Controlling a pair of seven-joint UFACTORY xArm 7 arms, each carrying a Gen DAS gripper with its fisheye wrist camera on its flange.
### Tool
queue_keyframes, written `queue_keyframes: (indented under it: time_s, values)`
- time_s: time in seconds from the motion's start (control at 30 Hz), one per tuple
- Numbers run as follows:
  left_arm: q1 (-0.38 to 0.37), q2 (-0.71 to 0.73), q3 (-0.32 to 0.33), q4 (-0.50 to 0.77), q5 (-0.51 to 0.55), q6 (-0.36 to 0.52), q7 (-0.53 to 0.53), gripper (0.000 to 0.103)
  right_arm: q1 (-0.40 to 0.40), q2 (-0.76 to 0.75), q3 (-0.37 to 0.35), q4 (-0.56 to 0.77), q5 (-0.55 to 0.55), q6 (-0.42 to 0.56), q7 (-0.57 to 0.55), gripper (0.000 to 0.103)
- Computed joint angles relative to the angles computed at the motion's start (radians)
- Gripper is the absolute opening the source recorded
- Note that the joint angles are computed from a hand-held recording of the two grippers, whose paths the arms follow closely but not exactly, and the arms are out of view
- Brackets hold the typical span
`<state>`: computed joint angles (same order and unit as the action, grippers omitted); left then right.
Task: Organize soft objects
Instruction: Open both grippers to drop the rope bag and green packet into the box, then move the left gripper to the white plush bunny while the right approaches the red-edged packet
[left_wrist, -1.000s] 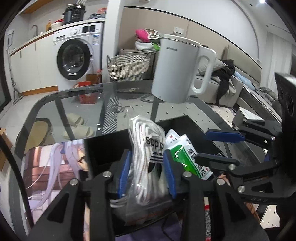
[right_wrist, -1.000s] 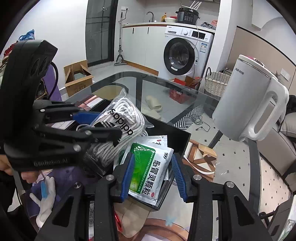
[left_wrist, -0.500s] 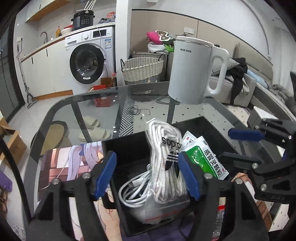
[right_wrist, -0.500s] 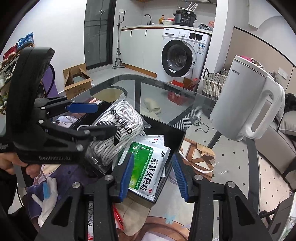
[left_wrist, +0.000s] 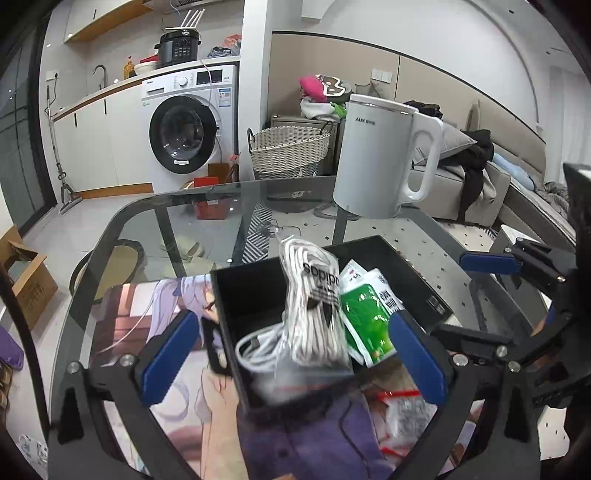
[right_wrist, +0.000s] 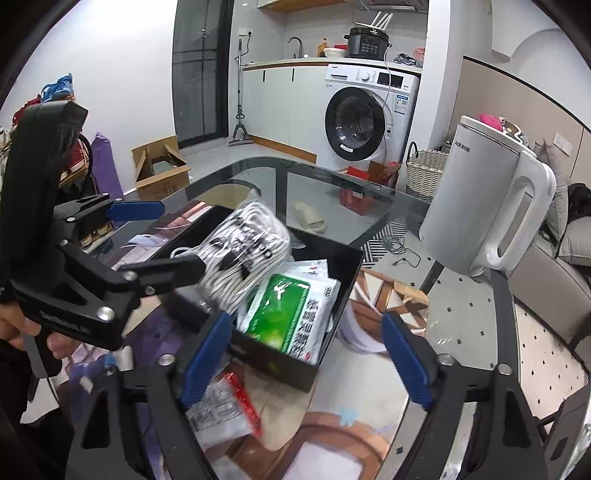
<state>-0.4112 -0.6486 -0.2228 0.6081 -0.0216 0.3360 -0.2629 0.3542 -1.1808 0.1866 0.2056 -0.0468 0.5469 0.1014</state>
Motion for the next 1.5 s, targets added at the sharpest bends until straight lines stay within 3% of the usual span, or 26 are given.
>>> queue_keyframes:
  time_s: [0.13, 0.33, 0.87, 1.13, 1.5]
  values:
    - [0.004, -0.097, -0.014, -0.043, 0.006, 0.047, -0.024, 0.103, 0.037, -0.072, 0.008, -0.023, 0.015, 0.051, 0.012, 0.1]
    - [-0.023, -0.251, -0.015, -0.116, -0.002, 0.124, -0.041, 0.103, 0.074, -0.183, 0.041, -0.05, 0.03, 0.148, 0.064, 0.102]
    - [-0.124, -0.513, -0.027, -0.262, -0.067, 0.303, -0.073, 0.103, 0.179, -0.334, 0.089, -0.125, 0.039, 0.29, 0.173, 0.103]
    - [-0.178, -0.527, -0.015, -0.313, -0.111, 0.334, -0.077, 0.103, 0.213, -0.31, 0.077, -0.158, 0.031, 0.296, 0.188, 0.103]
    - [-0.247, -0.438, -0.022, -0.319, -0.145, 0.322, -0.065, 0.103, 0.214, -0.167, 0.057, -0.159, 0.021, 0.216, 0.181, 0.103]
